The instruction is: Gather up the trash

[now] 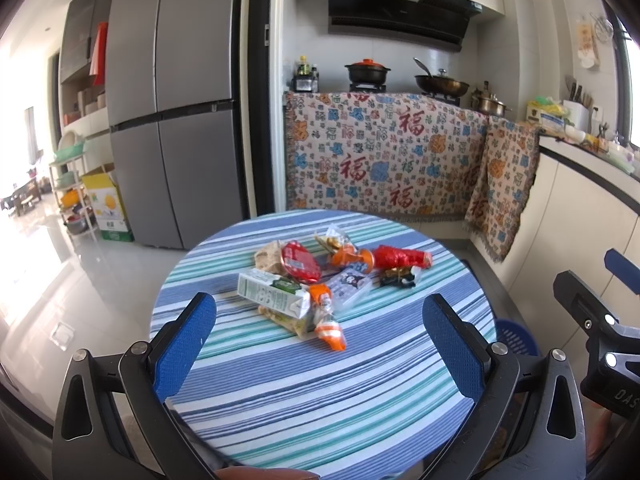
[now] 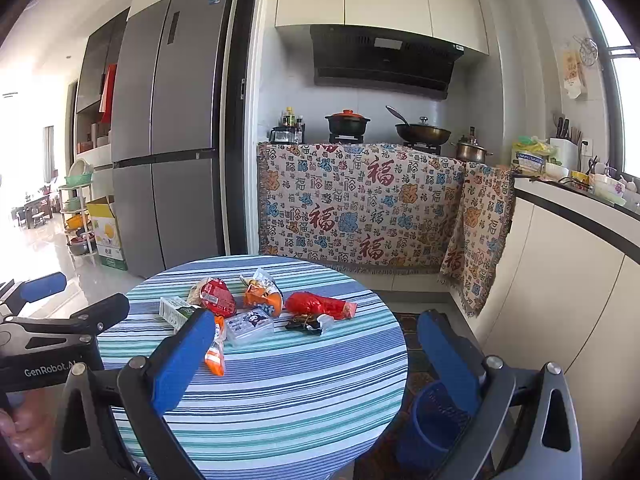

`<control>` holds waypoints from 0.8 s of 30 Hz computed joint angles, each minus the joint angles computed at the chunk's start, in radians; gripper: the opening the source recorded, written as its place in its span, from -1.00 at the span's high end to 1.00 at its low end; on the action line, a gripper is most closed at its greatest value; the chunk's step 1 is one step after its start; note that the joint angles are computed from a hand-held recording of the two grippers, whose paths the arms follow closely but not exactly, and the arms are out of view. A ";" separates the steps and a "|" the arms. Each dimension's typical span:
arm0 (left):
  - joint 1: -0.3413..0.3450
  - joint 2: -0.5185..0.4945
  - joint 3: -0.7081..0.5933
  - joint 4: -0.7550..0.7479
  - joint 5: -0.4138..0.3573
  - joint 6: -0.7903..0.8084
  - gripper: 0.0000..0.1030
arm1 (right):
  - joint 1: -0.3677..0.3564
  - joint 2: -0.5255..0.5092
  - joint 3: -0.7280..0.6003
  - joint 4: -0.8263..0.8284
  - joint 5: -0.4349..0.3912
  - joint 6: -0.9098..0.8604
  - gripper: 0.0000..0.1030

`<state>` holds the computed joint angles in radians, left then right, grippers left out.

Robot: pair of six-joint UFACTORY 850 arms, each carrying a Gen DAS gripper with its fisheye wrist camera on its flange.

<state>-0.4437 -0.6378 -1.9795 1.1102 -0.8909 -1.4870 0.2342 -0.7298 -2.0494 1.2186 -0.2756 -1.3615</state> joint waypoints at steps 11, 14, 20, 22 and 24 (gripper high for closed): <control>0.000 -0.003 -0.006 -0.004 -0.002 0.005 -0.99 | 0.000 0.000 0.001 0.001 0.000 -0.002 -1.00; 0.000 -0.003 -0.007 -0.005 -0.003 0.007 -0.99 | 0.000 0.000 0.001 -0.001 0.000 0.000 -1.00; 0.001 -0.004 -0.010 -0.006 -0.003 0.009 -0.99 | 0.001 0.000 0.002 0.005 0.001 -0.006 -1.00; 0.001 -0.004 -0.010 -0.007 -0.003 0.010 -0.99 | 0.001 0.000 0.001 -0.003 0.000 0.002 -1.00; 0.001 -0.005 -0.011 -0.007 -0.004 0.010 -0.99 | 0.000 -0.002 -0.001 -0.008 -0.002 0.007 -1.00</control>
